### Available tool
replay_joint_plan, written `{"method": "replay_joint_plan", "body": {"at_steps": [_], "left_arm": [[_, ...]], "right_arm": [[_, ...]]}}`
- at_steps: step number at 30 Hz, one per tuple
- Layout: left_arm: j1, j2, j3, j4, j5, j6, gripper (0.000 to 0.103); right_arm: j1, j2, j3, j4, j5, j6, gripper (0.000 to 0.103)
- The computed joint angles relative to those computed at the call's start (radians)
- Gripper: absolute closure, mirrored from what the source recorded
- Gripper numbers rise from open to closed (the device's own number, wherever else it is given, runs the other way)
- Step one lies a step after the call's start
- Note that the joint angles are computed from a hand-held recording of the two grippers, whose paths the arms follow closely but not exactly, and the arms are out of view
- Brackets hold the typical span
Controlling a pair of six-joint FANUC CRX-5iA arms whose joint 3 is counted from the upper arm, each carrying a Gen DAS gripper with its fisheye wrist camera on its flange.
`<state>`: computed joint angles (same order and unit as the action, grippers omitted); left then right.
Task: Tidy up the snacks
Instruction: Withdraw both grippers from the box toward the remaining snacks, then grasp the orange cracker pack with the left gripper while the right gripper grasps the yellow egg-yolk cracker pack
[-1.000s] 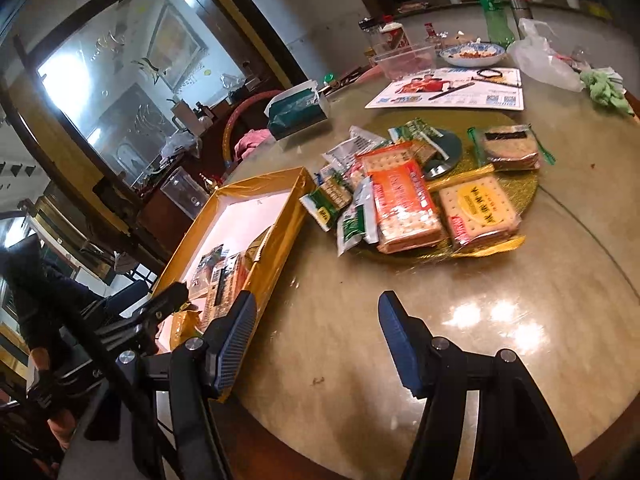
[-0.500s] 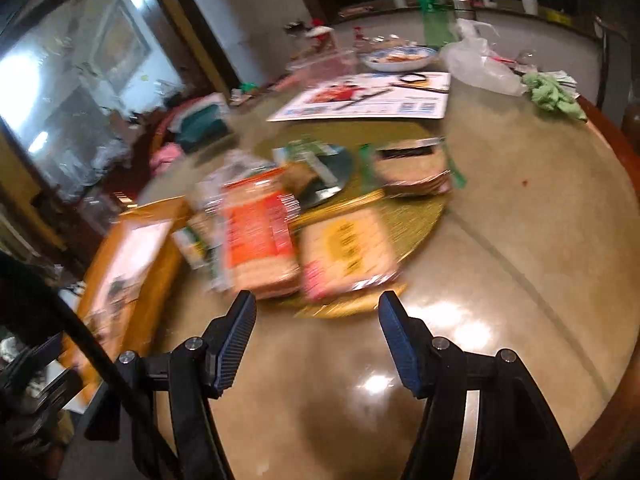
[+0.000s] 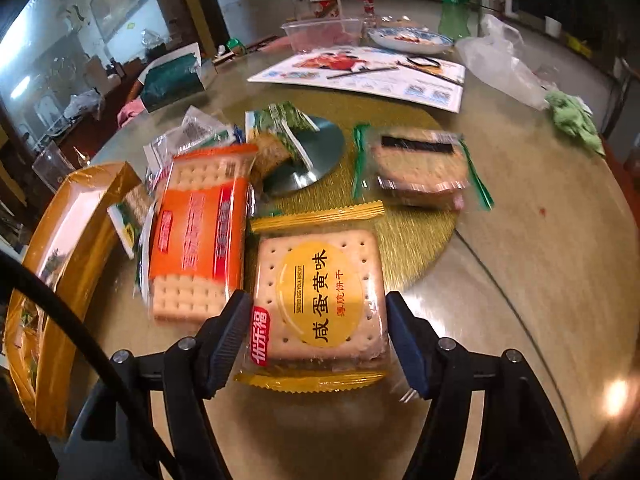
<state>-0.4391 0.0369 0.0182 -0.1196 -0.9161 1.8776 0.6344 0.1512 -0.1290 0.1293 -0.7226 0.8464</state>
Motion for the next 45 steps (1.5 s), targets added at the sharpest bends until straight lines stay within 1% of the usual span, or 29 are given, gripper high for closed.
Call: {"method": "replay_joint_plan", "body": {"at_steps": [2, 3, 4, 6, 7, 8, 10, 12, 15, 16, 18, 19, 21, 23, 24, 25, 26, 29, 32, 34, 36, 37, 38, 39, 41, 45], "left_arm": [[0.014, 0.023, 0.006, 0.054, 0.007, -0.042, 0.020], [0.020, 0.037, 0.011, 0.081, 0.007, -0.065, 0.020], [0.025, 0.058, 0.023, 0.113, 0.004, -0.094, 0.020], [0.026, 0.092, 0.046, 0.151, 0.005, -0.138, 0.020], [0.019, 0.118, 0.075, 0.153, -0.008, -0.151, 0.020], [0.013, 0.149, 0.109, 0.159, -0.017, -0.168, 0.020], [-0.007, 0.220, 0.197, 0.145, -0.044, -0.160, 0.020], [-0.016, 0.277, 0.262, 0.158, -0.056, -0.171, 0.020], [-0.011, 0.370, 0.348, 0.253, -0.076, -0.206, 0.020], [-0.014, 0.396, 0.378, 0.260, -0.082, -0.200, 0.021], [-0.025, 0.453, 0.453, 0.249, -0.109, -0.175, 0.027], [-0.032, 0.479, 0.490, 0.236, -0.126, -0.163, 0.028], [-0.052, 0.534, 0.583, 0.175, -0.185, -0.120, 0.028], [-0.061, 0.598, 0.685, 0.125, -0.270, -0.096, 0.028], [-0.059, 0.624, 0.724, 0.109, -0.307, -0.089, 0.025], [-0.052, 0.641, 0.746, 0.109, -0.332, -0.079, 0.023], [-0.041, 0.643, 0.744, 0.122, -0.333, -0.067, 0.021], [-0.025, 0.650, 0.754, 0.133, -0.351, -0.027, 0.022], [-0.032, 0.662, 0.773, 0.145, -0.366, -0.036, 0.023], [-0.055, 0.687, 0.824, 0.106, -0.398, -0.040, 0.023], [-0.092, 0.734, 0.918, 0.008, -0.458, -0.035, 0.022], [-0.101, 0.744, 0.934, -0.020, -0.472, -0.037, 0.024], [-0.107, 0.742, 0.929, -0.039, -0.477, -0.041, 0.041], [-0.105, 0.719, 0.887, -0.039, -0.454, -0.052, 0.049], [-0.100, 0.645, 0.772, -0.045, -0.408, -0.078, 0.049], [-0.052, 0.454, 0.454, 0.059, -0.279, -0.155, 0.049]], "right_arm": [[0.019, -0.030, -0.040, 0.029, -0.003, -0.054, 0.035], [0.037, -0.064, -0.084, 0.058, 0.002, -0.118, 0.035], [0.042, -0.074, -0.096, 0.066, 0.001, -0.145, 0.035], [0.066, -0.137, -0.177, 0.101, 0.031, -0.247, 0.035], [0.075, -0.162, -0.212, 0.124, 0.052, -0.297, 0.035], [0.093, -0.199, -0.268, 0.170, 0.077, -0.385, 0.035], [0.118, -0.234, -0.323, 0.240, 0.094, -0.489, 0.034], [0.138, -0.261, -0.381, 0.334, 0.119, -0.605, 0.034], [0.143, -0.272, -0.421, 0.412, 0.153, -0.678, 0.034], [0.141, -0.274, -0.433, 0.434, 0.168, -0.703, 0.034], [0.139, -0.281, -0.459, 0.487, 0.192, -0.756, 0.034], [0.140, -0.282, -0.463, 0.495, 0.196, -0.765, 0.034], [0.132, -0.288, -0.475, 0.500, 0.221, -0.781, 0.034], [0.122, -0.294, -0.488, 0.508, 0.250, -0.798, 0.034], [0.119, -0.296, -0.493, 0.512, 0.258, -0.804, 0.034], [0.117, -0.297, -0.496, 0.515, 0.264, -0.809, 0.034], [0.116, -0.300, -0.498, 0.516, 0.267, -0.812, 0.034], [0.111, -0.306, -0.510, 0.525, 0.287, -0.828, 0.034], [0.112, -0.307, -0.512, 0.528, 0.289, -0.832, 0.034], [0.108, -0.312, -0.521, 0.533, 0.304, -0.840, 0.034], [0.101, -0.320, -0.536, 0.544, 0.328, -0.859, 0.034], [0.096, -0.320, -0.538, 0.544, 0.336, -0.858, 0.034], [0.096, -0.320, -0.539, 0.544, 0.336, -0.859, 0.034], [0.097, -0.320, -0.538, 0.544, 0.335, -0.859, 0.034], [0.098, -0.322, -0.539, 0.548, 0.332, -0.864, 0.034], [0.093, -0.334, -0.558, 0.565, 0.357, -0.892, 0.034]]}}
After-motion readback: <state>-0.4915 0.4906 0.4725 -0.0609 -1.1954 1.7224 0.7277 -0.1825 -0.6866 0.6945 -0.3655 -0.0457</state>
